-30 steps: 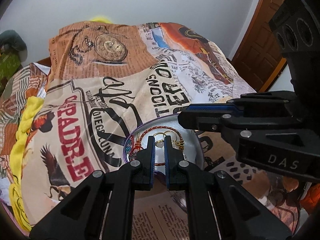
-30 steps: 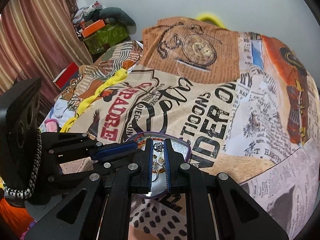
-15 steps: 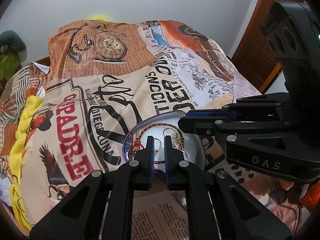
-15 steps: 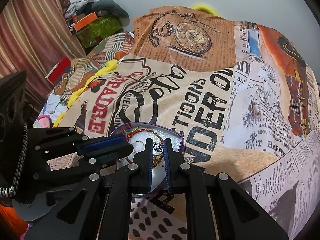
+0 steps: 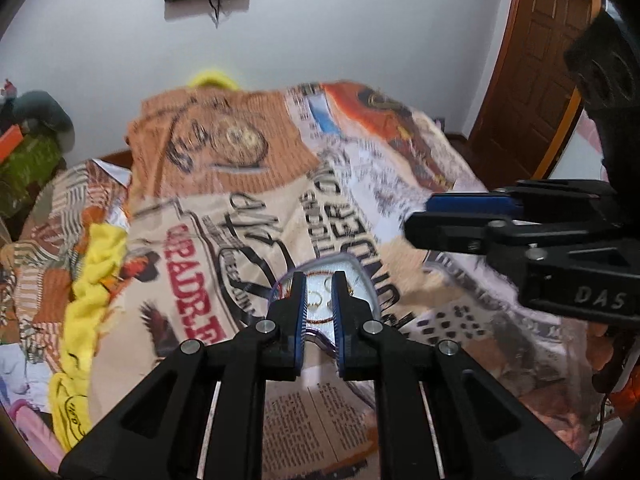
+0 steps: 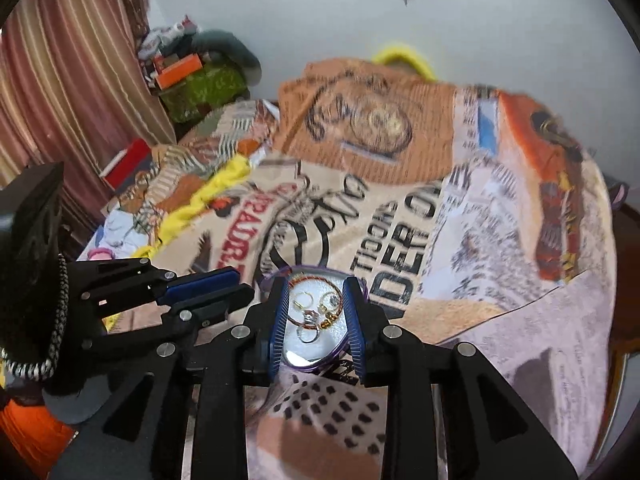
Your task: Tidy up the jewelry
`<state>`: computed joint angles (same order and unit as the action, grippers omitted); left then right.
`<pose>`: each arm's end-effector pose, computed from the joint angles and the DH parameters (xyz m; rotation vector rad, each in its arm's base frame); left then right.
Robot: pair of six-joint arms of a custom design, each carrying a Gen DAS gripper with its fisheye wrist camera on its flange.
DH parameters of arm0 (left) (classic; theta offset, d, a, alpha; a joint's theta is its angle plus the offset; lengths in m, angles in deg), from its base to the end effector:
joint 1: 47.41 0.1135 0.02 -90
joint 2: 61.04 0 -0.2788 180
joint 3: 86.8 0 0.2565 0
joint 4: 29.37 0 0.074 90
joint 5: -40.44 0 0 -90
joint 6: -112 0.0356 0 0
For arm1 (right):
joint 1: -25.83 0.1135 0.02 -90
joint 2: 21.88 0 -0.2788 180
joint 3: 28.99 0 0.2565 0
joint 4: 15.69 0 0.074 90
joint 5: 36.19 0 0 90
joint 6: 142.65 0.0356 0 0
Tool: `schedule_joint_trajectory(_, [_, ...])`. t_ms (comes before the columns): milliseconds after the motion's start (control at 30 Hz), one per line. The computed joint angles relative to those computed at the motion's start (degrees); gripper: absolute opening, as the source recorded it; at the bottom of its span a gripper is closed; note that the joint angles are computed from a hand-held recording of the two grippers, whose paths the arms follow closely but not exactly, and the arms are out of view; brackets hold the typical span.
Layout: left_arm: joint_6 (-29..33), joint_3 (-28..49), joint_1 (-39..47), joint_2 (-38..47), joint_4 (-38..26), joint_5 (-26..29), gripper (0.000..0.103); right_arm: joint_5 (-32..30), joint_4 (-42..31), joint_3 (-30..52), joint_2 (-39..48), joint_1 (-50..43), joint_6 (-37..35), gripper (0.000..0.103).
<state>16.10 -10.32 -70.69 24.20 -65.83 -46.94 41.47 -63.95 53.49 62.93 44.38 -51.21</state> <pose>0.3002 -0.1309 0.2745 0.3816 2.3486 -0.2996 0.3011 0.1091 0.2967 -0.4618 2.4274 0.4164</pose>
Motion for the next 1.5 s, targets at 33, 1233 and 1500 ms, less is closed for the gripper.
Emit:
schedule_joint_trajectory(33, [-0.2,-0.1,-0.2,-1.8,-0.6,-0.4,0.011,0.5,0.0,-0.5,-2.0,0.3,0.2,0.025])
schedule_joint_trajectory(1233, [-14.0,-6.5,-60.3,-43.7,-9.9,-75.4,0.094,86.5,13.0,-13.6,-43.3,64.8,4.5,0.103])
schedule_joint_trajectory(1500, [-14.9,-6.2,-60.1,-43.1,-11.2,-74.9,0.095,92.2,6.1,-13.5,-43.7,70.8,11.5,0.103])
